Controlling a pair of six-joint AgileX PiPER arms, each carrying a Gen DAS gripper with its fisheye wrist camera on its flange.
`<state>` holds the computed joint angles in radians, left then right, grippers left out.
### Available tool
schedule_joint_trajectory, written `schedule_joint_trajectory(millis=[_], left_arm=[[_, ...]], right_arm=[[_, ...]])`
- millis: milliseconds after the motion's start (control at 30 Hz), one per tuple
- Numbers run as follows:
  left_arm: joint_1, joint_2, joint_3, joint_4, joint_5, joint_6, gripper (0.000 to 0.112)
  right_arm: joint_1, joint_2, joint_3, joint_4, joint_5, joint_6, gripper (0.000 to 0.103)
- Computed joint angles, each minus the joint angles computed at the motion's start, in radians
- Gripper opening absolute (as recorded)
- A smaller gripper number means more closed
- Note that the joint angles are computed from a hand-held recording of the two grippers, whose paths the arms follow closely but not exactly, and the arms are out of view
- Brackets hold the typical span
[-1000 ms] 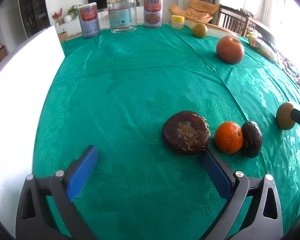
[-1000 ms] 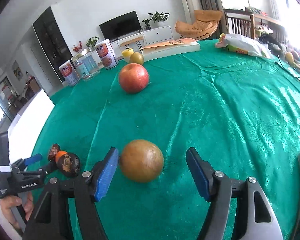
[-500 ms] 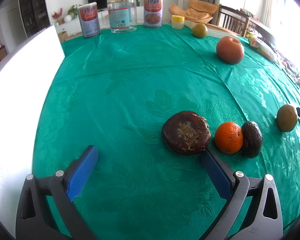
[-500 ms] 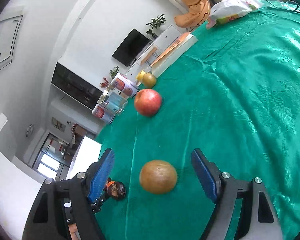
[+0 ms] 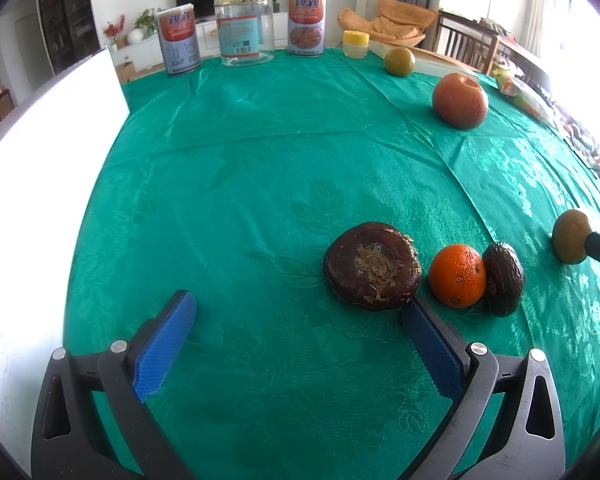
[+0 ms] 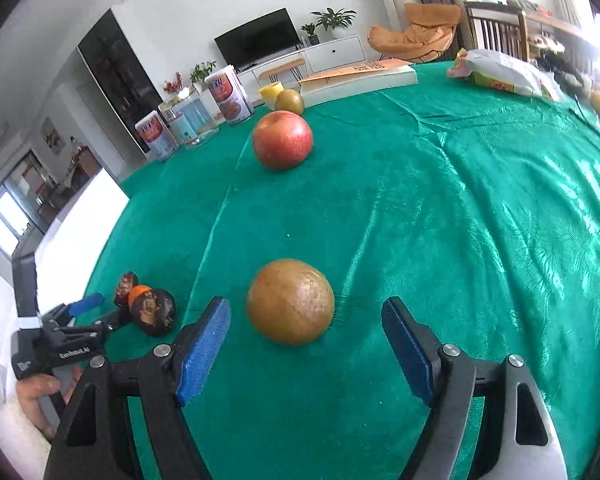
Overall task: Organize fruits
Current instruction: 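Lift the brown pear with the right gripper while the left gripper closes on the dark round fruit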
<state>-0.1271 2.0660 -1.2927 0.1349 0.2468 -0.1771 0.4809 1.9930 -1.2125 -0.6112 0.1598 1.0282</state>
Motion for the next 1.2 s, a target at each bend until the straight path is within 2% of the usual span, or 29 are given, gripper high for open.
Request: schedule_joint_trajectory(millis=[67,167,300,600,800,1000,1133,1200], left_arm=[[0.000,0.000,0.000,0.000,0.000,0.000,0.102],[0.000,0.000,0.000,0.001,0.001,-0.001,0.102],[0.000,0.000,0.000,0.001,0.001,-0.001,0.102],[0.000,0.000,-0.001,0.000,0.001,0.000,0.102],[0.000,0.000,-0.001,0.002,0.002,-0.001,0.102],[0.000,0.000,-0.002,0.010,0.003,-0.009,0.103],[-0.012,0.006,-0.013,0.078,0.010,-0.082,0.103],[-0.019,0.015,-0.033,0.052,0.025,-0.048,0.102]], right_arm=[[0.046,0.023,-0.039,-0.121,0.085,0.080,0.079],[0.075,0.057,-0.096,-0.047,0.157,-0.047,0.079],[0.094,0.073,-0.117,-0.061,0.200,-0.062,0.079],[0.080,0.091,-0.133,0.000,0.201,-0.107,0.081],[0.098,0.117,-0.176,-0.013,0.251,-0.120,0.089],[0.096,0.126,-0.187,0.013,0.257,-0.149,0.097],[0.085,0.113,-0.165,0.030,0.222,-0.156,0.098],[0.071,0.093,-0.128,0.038,0.178,-0.143,0.098]])
